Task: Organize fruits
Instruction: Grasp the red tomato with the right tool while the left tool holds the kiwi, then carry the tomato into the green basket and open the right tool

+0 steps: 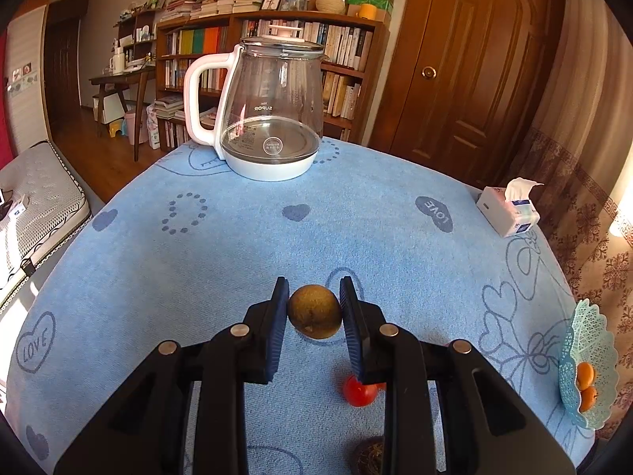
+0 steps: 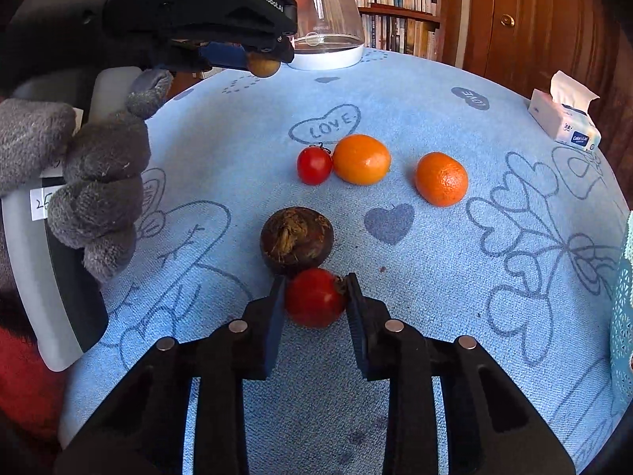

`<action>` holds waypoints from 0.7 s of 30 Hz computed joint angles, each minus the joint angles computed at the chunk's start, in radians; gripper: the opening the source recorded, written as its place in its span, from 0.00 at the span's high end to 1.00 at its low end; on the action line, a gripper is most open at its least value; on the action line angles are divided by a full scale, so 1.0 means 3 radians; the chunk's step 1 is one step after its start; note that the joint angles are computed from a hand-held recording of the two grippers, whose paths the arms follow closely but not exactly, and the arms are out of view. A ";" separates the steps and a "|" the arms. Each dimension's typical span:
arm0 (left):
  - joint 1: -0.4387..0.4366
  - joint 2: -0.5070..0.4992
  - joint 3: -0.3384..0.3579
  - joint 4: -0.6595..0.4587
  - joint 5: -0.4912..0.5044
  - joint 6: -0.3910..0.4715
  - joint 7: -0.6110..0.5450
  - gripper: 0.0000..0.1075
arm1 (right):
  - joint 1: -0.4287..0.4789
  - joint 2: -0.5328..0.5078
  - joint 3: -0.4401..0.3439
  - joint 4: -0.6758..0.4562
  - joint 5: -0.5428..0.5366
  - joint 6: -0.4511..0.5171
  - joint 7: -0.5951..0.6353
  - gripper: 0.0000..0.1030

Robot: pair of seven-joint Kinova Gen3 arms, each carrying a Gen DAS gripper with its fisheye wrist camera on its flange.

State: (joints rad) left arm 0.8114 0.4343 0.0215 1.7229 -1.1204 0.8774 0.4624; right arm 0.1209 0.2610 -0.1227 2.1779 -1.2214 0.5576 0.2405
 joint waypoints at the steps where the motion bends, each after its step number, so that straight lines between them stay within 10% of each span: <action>1: -0.0002 0.0001 0.0002 -0.0002 0.0004 0.0003 -0.0006 0.75 | 0.0004 -0.0007 -0.0009 0.0018 -0.0031 -0.0012 0.0033 0.71; 21: 0.0022 0.0034 -0.0006 -0.0015 -0.0023 -0.0034 -0.0041 0.75 | 0.0094 -0.0089 0.0226 0.0122 -0.0538 0.0193 0.0341 0.71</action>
State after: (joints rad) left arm 0.8179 0.4445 0.0196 1.7185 -1.1275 0.8672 0.4501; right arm 0.1490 0.2343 -0.0547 2.2144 -1.3827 0.6155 0.3428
